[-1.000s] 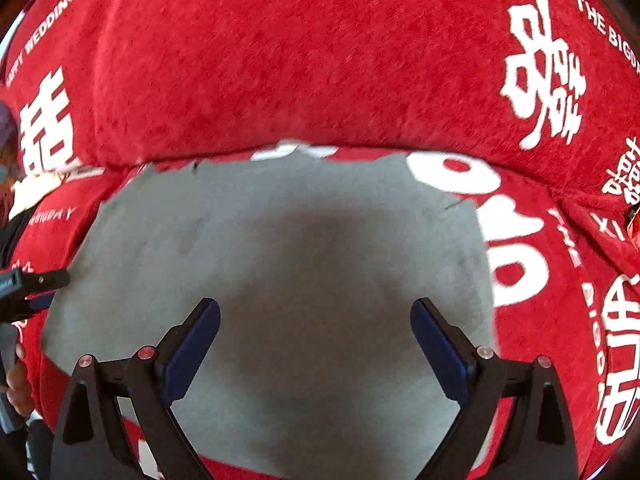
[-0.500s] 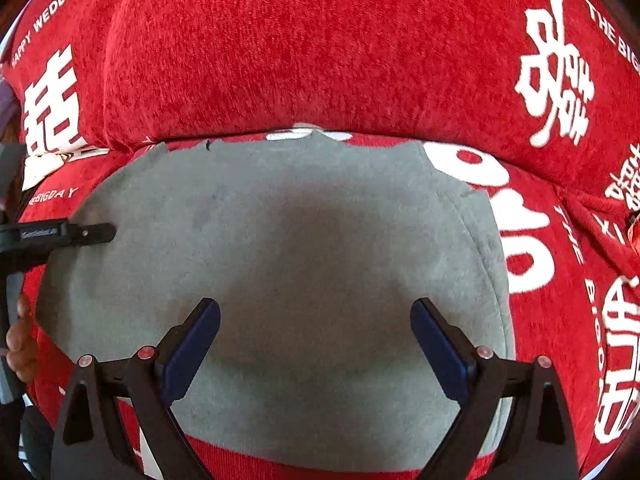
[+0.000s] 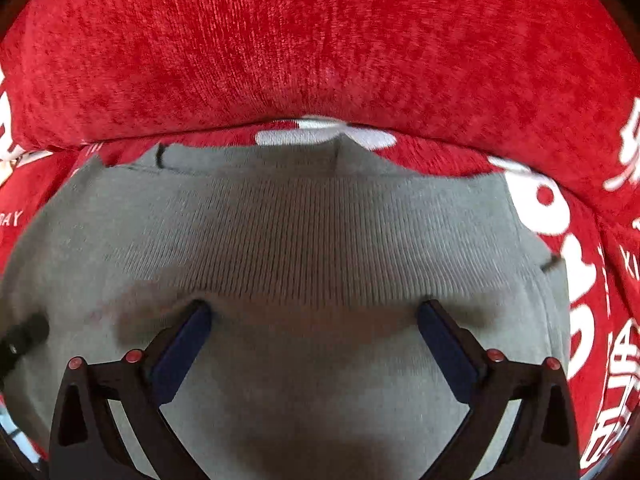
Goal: Fold small clothes
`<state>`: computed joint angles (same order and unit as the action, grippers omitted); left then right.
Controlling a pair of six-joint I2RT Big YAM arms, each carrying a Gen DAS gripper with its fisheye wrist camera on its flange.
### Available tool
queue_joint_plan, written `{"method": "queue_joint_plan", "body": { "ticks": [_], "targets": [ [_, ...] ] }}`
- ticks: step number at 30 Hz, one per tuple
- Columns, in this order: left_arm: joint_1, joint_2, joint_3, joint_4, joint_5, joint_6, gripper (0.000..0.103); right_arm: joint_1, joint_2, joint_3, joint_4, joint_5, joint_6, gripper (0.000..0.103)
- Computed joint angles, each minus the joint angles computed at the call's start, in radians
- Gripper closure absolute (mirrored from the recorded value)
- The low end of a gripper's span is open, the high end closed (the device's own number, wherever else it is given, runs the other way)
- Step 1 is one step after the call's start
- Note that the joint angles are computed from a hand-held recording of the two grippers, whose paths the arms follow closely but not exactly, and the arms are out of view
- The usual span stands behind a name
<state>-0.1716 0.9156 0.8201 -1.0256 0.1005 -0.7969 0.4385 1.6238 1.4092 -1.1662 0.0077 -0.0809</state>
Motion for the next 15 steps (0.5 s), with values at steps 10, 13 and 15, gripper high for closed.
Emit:
{"method": "queue_joint_plan", "body": {
  "ticks": [10, 13, 15],
  "targets": [
    [-0.045, 0.001, 0.038, -0.055, -0.058, -0.059, 0.076, -0.046, -0.210, -0.137, -0.008, -0.054, 0.011, 0.001],
    [-0.067, 0.015, 0.069, -0.091, -0.085, -0.077, 0.077, -0.023, -0.273, -0.249, 0.042, 0.019, -0.057, 0.001],
    [-0.091, 0.027, 0.099, -0.122, -0.110, -0.086, 0.078, -0.019, -0.302, -0.267, 0.069, 0.029, -0.083, 0.001]
  ]
}}
